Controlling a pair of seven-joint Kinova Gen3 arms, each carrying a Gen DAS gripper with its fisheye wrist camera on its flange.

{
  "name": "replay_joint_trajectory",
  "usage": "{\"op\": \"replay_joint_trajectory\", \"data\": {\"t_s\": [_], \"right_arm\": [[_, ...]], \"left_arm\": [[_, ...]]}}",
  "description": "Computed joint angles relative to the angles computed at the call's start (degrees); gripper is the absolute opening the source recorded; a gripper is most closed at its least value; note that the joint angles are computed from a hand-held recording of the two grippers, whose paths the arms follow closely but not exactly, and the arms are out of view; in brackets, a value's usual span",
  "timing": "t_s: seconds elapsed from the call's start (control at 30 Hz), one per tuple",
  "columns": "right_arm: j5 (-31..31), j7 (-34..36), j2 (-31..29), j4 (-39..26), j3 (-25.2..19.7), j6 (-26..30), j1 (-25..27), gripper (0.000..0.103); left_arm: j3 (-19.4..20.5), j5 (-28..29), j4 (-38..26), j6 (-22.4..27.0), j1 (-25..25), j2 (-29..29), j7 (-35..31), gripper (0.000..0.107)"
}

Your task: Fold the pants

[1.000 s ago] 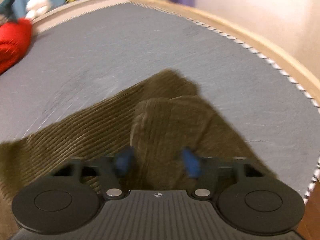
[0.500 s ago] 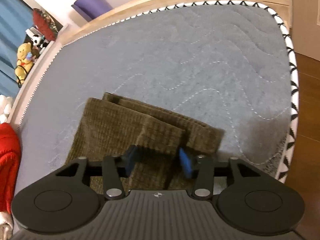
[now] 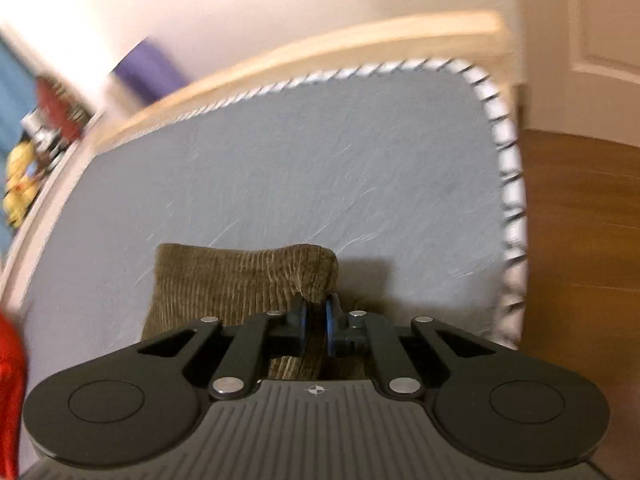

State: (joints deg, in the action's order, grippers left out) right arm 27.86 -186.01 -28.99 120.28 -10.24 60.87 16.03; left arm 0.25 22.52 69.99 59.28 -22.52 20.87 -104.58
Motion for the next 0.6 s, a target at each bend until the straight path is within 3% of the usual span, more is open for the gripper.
{"op": "replay_joint_trajectory", "data": {"t_s": [0.1, 0.17, 0.23, 0.33, 0.43, 0.5, 0.53, 0.6], "right_arm": [[-3.15, 2.28, 4.05, -0.97, 2.05, 2.15, -0.51, 0.012], [-3.48, 3.40, 5.52, -1.64, 4.07, 3.72, -2.59, 0.027], [-0.25, 0.78, 5.90, -2.71, 1.84, 7.04, -3.40, 0.045], [6.74, -4.22, 5.31, -3.21, -5.54, 10.26, -1.38, 0.049], [10.66, -6.68, 3.70, -2.01, -6.84, 8.50, -4.12, 0.053], [10.29, -5.20, 2.71, -1.13, -5.10, 4.57, -6.04, 0.055], [9.82, -4.11, 2.19, -0.51, -2.93, 2.24, -8.21, 0.054], [7.79, -0.78, 1.95, 0.15, 0.50, -2.22, -10.45, 0.055]], "left_arm": [[0.08, 0.19, 0.28, -1.47, -0.25, 0.07, -1.18, 0.072], [0.37, 0.84, -0.56, -0.76, -0.67, 1.31, -1.38, 0.072], [0.42, 0.96, -1.20, -0.82, -0.61, 2.63, -0.80, 0.072], [0.74, 0.83, -2.49, -0.61, -0.83, 4.95, -0.24, 0.073], [2.50, 4.11, -4.49, 2.68, -3.63, 7.99, -0.89, 0.073], [3.09, 5.33, -4.94, 3.64, -4.59, 8.65, -1.64, 0.061], [3.51, 5.96, -5.18, 4.11, -5.25, 8.60, -2.79, 0.045], [3.85, 7.26, -6.22, 6.11, -6.47, 7.82, -3.73, 0.038]]}}
